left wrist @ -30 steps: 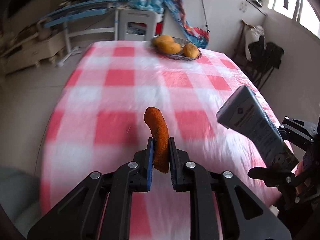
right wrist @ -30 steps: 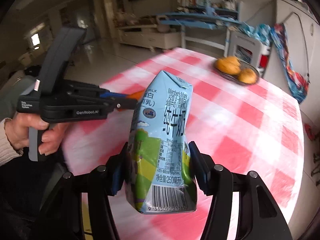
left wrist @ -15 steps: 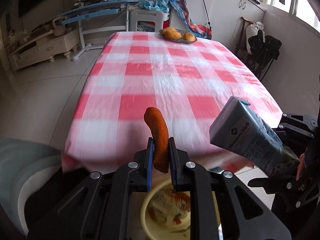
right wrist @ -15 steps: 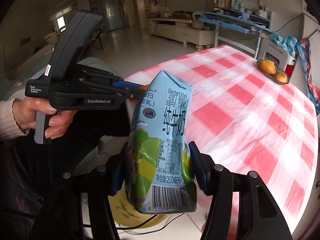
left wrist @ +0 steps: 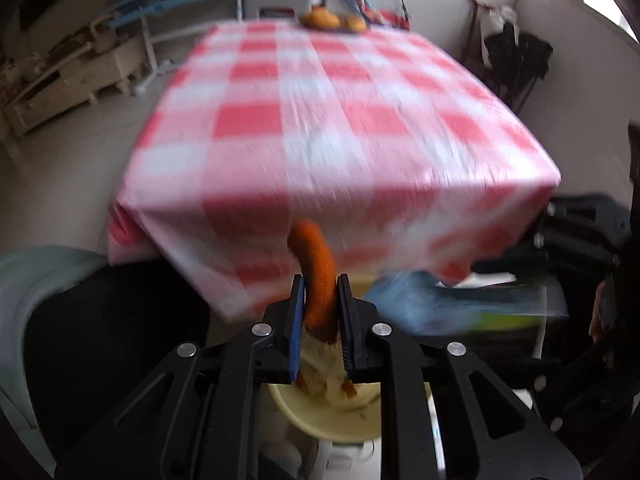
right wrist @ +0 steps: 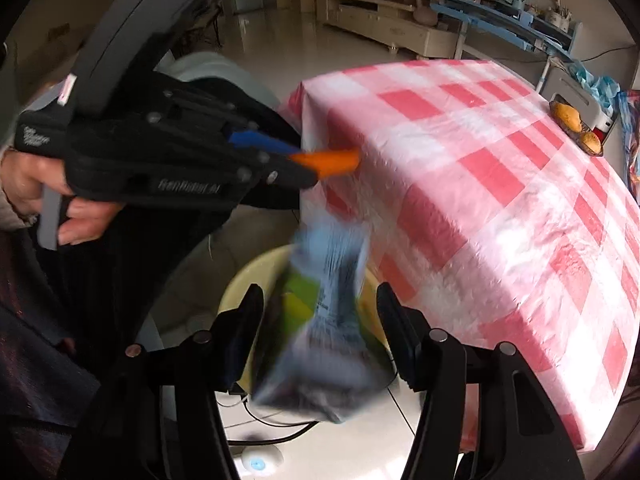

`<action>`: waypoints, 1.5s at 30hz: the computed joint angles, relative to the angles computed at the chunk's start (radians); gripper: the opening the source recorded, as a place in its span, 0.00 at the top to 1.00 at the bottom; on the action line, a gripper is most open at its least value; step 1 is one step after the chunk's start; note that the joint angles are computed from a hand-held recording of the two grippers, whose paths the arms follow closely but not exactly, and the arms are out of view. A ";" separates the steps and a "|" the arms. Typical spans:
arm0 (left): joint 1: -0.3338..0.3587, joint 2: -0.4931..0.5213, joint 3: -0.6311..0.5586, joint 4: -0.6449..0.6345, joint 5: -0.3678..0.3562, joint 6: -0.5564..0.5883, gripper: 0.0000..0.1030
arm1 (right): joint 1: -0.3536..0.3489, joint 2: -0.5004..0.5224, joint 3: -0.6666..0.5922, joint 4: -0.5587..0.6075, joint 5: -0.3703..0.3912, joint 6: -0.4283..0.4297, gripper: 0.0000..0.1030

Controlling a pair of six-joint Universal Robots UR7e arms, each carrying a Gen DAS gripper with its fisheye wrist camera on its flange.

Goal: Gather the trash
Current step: 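Carry the milk carton and peel over the bucket and open both tools, then move both tools back from the bucket toward the table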

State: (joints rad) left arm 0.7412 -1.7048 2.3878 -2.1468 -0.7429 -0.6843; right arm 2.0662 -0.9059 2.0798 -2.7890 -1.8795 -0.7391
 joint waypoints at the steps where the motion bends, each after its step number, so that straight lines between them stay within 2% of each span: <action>1: 0.004 0.004 -0.002 0.018 -0.017 -0.008 0.83 | -0.001 0.003 -0.002 -0.001 -0.007 0.002 0.43; 4: -0.003 0.000 0.002 0.045 -0.018 -0.033 0.72 | -0.001 0.002 -0.001 -0.021 -0.014 0.007 0.36; 6: -0.009 -0.017 0.011 0.027 -0.002 -0.044 0.61 | 0.003 0.004 0.001 -0.044 -0.025 0.001 0.35; 9: -0.022 -0.050 0.030 -0.015 0.035 -0.057 0.53 | 0.003 0.008 -0.016 -0.078 -0.031 -0.017 0.35; 15: -0.068 -0.067 0.061 -0.082 0.222 -0.102 0.28 | -0.020 0.059 -0.103 -0.137 0.010 -0.061 0.29; 18: -0.069 -0.055 0.067 -0.140 0.308 -0.089 0.22 | -0.028 0.120 -0.185 -0.125 -0.004 -0.113 0.29; 20: -0.049 -0.042 0.065 -0.199 0.337 -0.073 0.21 | -0.031 0.159 -0.243 -0.110 -0.010 -0.166 0.26; 22: -0.024 -0.025 0.056 -0.256 0.339 -0.048 0.21 | -0.033 0.202 -0.304 -0.096 -0.018 -0.220 0.24; 26: 0.025 0.027 0.043 -0.399 0.330 0.034 0.21 | -0.042 0.277 -0.417 -0.030 -0.041 -0.268 0.23; 30: 0.062 0.087 0.036 -0.542 0.310 0.129 0.20 | -0.069 0.310 -0.487 0.030 0.022 -0.285 0.15; 33: 0.084 0.116 0.029 -0.623 0.293 0.180 0.18 | -0.082 0.324 -0.522 0.075 0.054 -0.280 0.07; 39: 0.117 0.134 0.020 -0.706 0.250 0.218 0.17 | -0.102 0.344 -0.623 0.289 0.091 -0.185 0.07; 45: 0.121 0.115 0.032 -0.730 0.214 0.226 0.15 | -0.100 0.340 -0.615 0.282 0.090 -0.185 0.07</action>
State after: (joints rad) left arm 0.8624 -1.5898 2.4201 -2.8772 -0.5291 -0.4583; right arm 1.9663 -0.5655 1.4648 -2.5073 -1.7899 -0.9236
